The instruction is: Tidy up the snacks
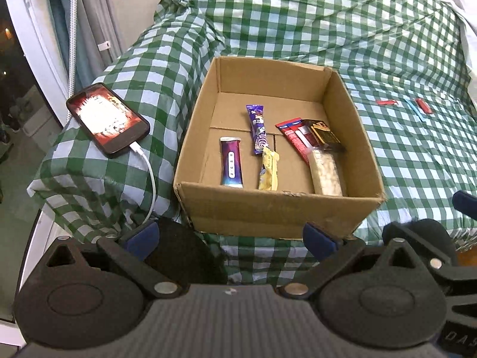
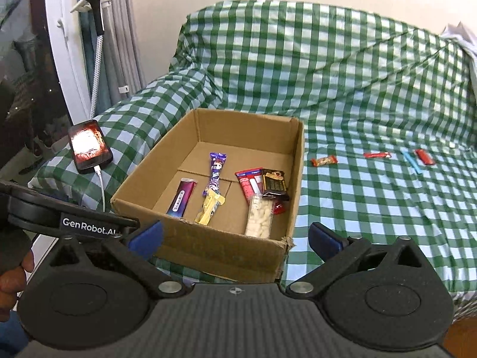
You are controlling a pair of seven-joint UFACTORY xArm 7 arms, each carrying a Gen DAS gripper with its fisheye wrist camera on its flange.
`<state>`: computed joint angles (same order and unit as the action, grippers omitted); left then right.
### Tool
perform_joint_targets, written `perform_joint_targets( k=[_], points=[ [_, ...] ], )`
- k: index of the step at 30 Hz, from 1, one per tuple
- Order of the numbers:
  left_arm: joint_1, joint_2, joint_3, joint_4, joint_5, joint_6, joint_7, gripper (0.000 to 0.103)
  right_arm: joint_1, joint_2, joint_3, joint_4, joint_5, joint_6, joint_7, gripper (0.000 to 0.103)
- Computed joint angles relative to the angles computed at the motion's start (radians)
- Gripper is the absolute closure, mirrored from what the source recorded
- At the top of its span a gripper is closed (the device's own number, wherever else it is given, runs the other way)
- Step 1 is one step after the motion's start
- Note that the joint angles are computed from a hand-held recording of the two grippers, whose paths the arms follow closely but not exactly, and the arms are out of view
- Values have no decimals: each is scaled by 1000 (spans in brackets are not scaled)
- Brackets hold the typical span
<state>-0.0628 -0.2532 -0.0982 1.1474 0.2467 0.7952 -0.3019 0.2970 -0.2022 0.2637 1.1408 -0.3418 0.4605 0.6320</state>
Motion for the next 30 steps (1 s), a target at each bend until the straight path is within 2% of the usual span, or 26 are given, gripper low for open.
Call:
perform_joint_targets(
  k=[14,30],
  points=[
    [9,-117,-29,-83,28,-20,-36,0,-45,-120,39,-93,-19,-55,34,1],
    [15,-138,-37,-94,29,-18,-34,0,-68,-152,60,-118,-1,-67,21,1]
  ],
)
